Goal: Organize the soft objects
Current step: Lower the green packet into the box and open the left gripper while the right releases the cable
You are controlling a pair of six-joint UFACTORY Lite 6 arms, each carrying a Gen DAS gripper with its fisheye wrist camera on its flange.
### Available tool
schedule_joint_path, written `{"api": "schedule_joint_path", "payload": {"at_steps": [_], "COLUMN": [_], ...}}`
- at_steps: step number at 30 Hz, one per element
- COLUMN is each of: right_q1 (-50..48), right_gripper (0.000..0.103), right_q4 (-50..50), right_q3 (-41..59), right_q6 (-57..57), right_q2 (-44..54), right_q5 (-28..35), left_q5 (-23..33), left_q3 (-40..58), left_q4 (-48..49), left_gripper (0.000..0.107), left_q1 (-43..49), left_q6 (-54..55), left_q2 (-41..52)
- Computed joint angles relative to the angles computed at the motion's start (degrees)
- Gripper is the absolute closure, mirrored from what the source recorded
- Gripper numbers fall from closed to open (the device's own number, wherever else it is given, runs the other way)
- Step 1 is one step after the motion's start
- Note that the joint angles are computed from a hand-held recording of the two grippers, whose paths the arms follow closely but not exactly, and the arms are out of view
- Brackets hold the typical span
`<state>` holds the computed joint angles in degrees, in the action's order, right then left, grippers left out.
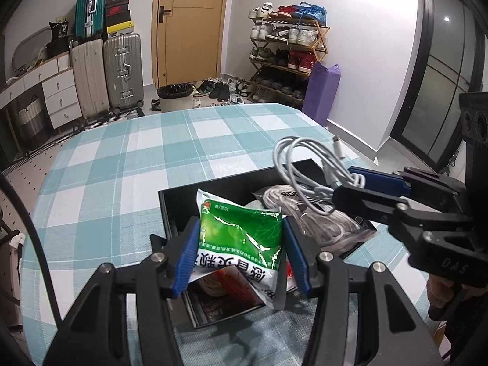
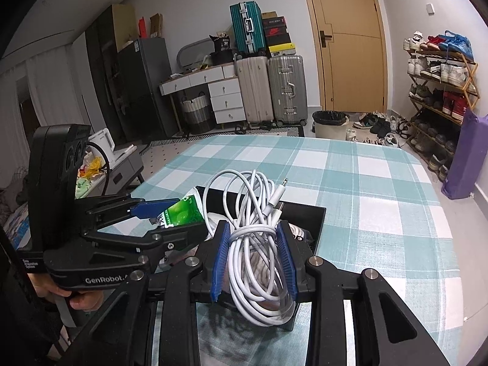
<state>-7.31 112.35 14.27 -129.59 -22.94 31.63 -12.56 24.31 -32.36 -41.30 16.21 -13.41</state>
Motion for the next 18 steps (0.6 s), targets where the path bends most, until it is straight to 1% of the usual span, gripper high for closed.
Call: {"api": "schedule_joint_path", "payload": {"at_steps": [3, 11, 13, 15, 18], "right_q1": [1.6, 5.9, 6.5, 6.9, 7.0], "right_gripper": [0.071, 0.071, 0.071, 0.071, 0.071], "right_q4": [4.6, 15.7, 17.4, 18.3, 19.3], "right_q3": [2.1, 7.1, 7.7, 8.3, 9.3], "right_q6": [-4.8, -16.2, -18.2, -19.6, -21.1], "right_q2": [4.9, 15.5, 16.8, 18.0, 20.0], "right_q5": [-0.5, -1.7, -1.7, -2.0, -2.2], "left_q5": [-0.7, -3.2, -3.6, -3.7, -4.0], "left_q3": [0.4, 0.9, 0.8, 0.9, 1.0], "left_q4": [4.5, 5.7, 8.4, 9.1, 7.6], "left_gripper": [0.054, 0.054, 0.054, 0.054, 0.054], "left_q1": [0.6, 0.7, 1.0, 1.1, 0.7], "left_q6": [-4.2, -4.4, -6.6, -7.1, -5.7], "left_q2": [1.9, 5.6, 6.0, 6.3, 6.6]}}
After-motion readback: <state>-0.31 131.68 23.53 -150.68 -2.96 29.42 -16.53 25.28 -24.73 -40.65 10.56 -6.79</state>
